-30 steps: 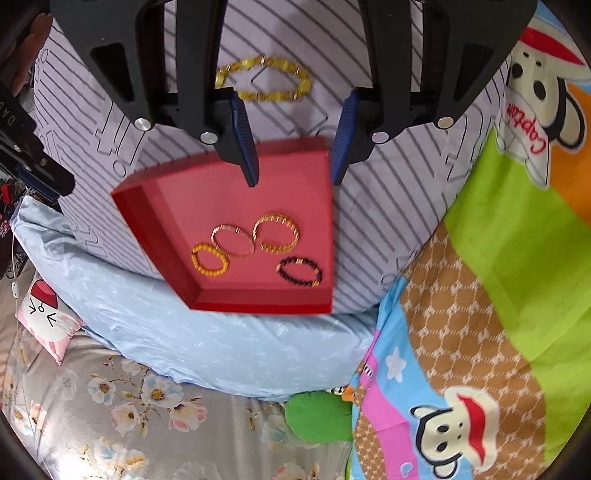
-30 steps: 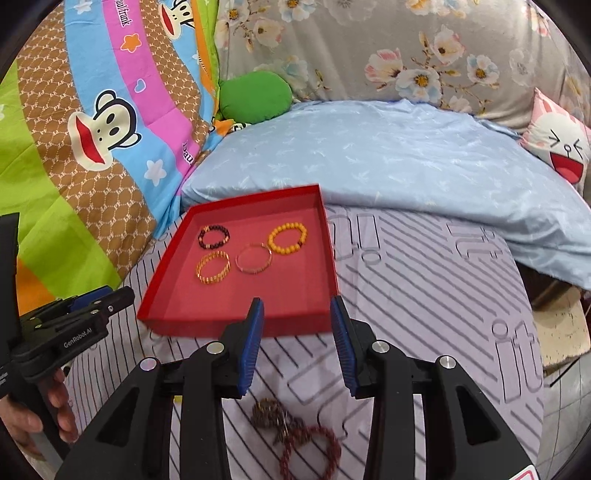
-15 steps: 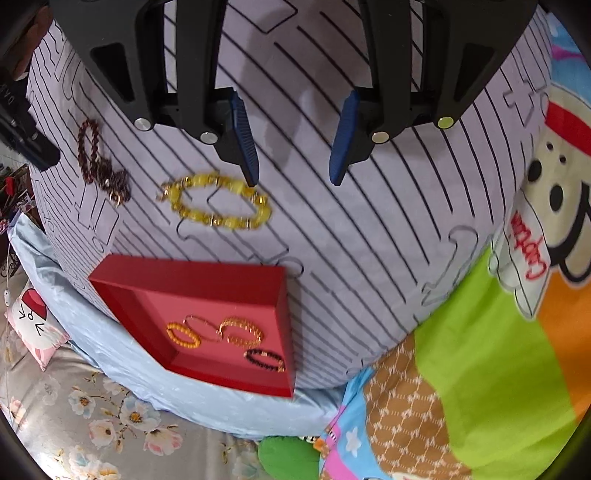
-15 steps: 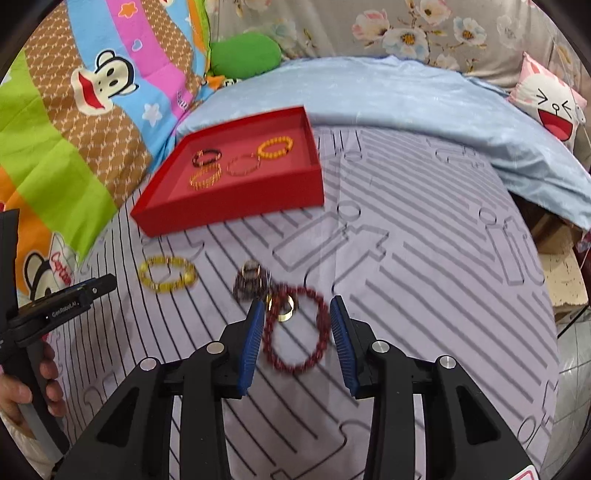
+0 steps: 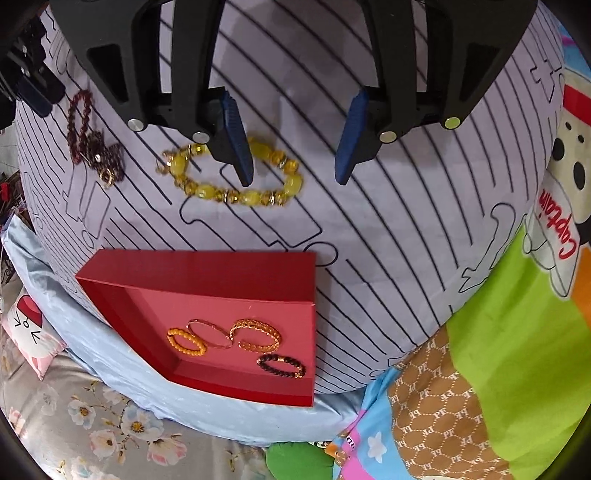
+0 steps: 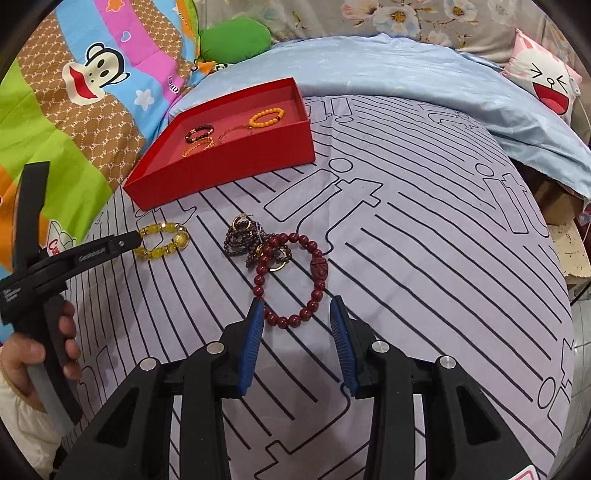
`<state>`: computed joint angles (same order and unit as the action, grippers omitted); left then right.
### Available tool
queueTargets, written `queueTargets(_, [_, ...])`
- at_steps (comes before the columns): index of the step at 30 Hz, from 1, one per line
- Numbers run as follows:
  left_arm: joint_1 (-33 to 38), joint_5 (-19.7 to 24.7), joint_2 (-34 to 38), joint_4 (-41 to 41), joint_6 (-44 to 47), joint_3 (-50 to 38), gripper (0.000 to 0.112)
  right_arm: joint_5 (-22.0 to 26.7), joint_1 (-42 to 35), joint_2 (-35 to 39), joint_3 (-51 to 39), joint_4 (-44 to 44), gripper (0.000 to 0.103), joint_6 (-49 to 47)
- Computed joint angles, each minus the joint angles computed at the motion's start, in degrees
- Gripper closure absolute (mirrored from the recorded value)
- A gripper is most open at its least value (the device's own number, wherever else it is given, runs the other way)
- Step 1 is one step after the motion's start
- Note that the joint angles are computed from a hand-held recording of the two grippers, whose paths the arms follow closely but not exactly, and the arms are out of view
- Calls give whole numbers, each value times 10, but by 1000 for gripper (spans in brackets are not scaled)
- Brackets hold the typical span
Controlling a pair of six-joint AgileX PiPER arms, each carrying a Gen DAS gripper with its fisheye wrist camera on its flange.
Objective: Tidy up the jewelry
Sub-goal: 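Grasp the yellow bead bracelet with the left tool while the right tool grasps the dark red bead bracelet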
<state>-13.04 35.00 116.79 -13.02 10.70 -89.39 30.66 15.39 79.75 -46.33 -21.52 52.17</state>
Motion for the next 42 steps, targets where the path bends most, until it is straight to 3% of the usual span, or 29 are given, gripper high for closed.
queueTargets(5, [-17, -2, 23, 43, -29, -27, 72, -2, -13, 7, -3, 5, 67, -12])
queueTargets(8, [-24, -13, 21, 60, -33, -19, 83, -6, -20, 18, -7, 8, 67, -21])
queueTargets(10, [-25, -20, 18, 60, -30, -13, 97, -10, -26, 27, -10, 12, 67, -28])
queueTargets(12, [-22, -20, 18, 53, -21, -11, 102, -14, -30, 34, -12, 12, 67, -31])
queueTargets(21, [-8, -17, -9, 3, 19, 26, 103, -21, -26, 68, -26, -18, 71, -18])
queueTargets(31, [-3, -15, -47, -30, 58, 76, 103, -20, -22, 87, -39, -41, 94, -5])
queueTargets(42, [10, -10, -87, -64, 97, 119, 103, -24, -15, 34, -16, -9, 95, -8])
